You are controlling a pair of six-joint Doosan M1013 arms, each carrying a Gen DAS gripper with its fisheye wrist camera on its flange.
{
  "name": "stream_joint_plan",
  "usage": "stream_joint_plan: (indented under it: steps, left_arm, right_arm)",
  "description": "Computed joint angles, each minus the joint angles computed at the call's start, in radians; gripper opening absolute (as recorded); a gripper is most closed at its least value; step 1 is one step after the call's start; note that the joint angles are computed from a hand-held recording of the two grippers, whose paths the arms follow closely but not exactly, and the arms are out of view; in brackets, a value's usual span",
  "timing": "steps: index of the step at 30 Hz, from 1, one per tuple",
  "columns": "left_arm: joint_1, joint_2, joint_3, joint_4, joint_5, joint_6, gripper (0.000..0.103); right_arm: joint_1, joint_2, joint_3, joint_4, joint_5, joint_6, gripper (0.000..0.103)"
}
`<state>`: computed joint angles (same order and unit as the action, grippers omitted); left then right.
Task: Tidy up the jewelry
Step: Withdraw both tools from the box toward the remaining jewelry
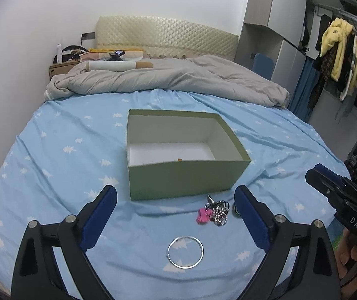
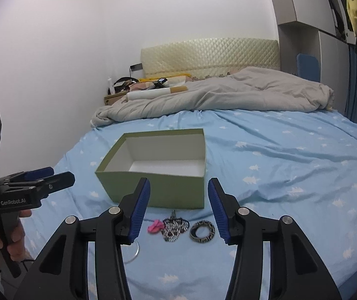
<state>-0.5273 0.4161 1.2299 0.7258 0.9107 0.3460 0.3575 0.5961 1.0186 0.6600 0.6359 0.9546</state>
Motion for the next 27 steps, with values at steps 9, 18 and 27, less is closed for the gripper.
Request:
stream_joint_plan:
  steps: [9,18,27]
  left_arm:
    - [-0.044,-0.008,0.048,0.062,0.038,-0.094,0.096]
    - [-0.06,-0.033,0.133,0.067,-0.013,-0.214,0.096]
    - [-0.08,-0.024,0.174,0.047,-0.038,-0.257,0.096]
  right_arm:
    - [-0.006,-0.056,0.126,0.087,-0.057,-0.082,0.046]
    - [-0.01,-0.091,0.215,0.144,-0.113,-0.153,0.048]
    - [-0.01,-0.102,0.283,0.057,-0.097,-0.075,0.047]
